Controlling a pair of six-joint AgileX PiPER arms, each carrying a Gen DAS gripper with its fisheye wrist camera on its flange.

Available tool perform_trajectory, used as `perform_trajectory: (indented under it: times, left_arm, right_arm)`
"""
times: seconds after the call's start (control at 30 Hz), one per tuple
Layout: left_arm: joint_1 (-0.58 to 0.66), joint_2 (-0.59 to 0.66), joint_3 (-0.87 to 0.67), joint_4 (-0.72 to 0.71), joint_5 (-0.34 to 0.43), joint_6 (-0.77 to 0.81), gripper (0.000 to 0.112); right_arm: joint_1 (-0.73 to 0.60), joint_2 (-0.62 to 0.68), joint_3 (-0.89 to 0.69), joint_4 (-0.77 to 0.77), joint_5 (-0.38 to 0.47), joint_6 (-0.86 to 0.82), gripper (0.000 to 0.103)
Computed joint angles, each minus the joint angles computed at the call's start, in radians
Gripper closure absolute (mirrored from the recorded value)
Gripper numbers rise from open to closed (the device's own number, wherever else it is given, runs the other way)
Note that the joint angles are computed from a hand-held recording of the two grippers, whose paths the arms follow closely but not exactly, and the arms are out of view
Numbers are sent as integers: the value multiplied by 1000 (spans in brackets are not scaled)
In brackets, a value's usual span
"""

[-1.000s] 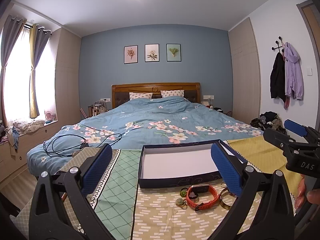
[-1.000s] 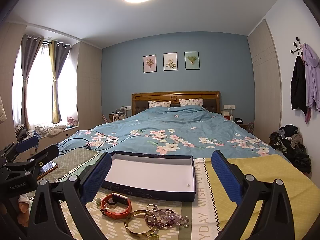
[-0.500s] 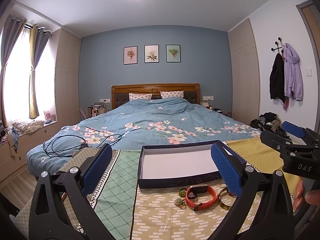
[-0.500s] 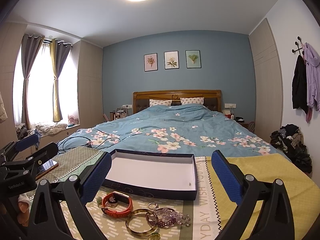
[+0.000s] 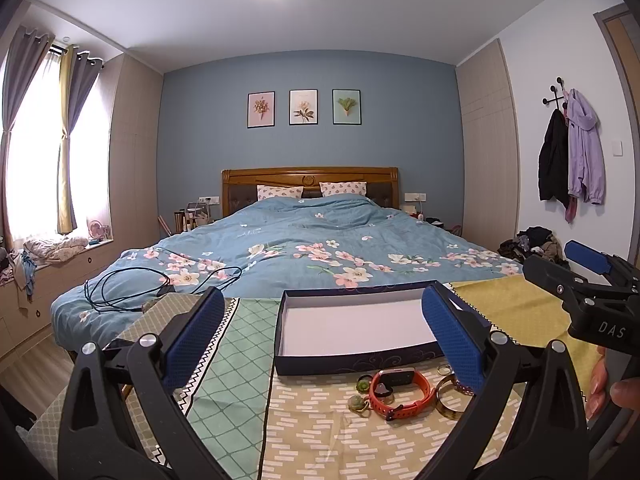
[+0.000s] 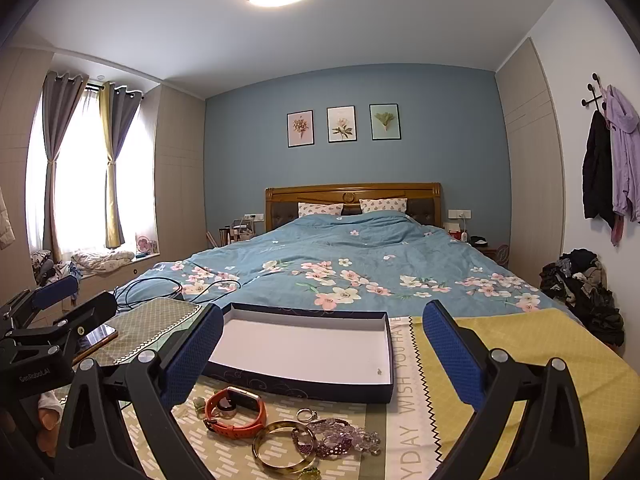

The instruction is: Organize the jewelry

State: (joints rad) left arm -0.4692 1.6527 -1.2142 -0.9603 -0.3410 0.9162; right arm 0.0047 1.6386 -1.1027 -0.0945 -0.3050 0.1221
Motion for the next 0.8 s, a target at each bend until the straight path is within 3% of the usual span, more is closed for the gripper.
perform_trajectory:
  times: [0.8]
  left_arm:
    - [12,12,2,49,17,-55,15]
  right_arm:
    - [1,-5,-3,3,11,0,6]
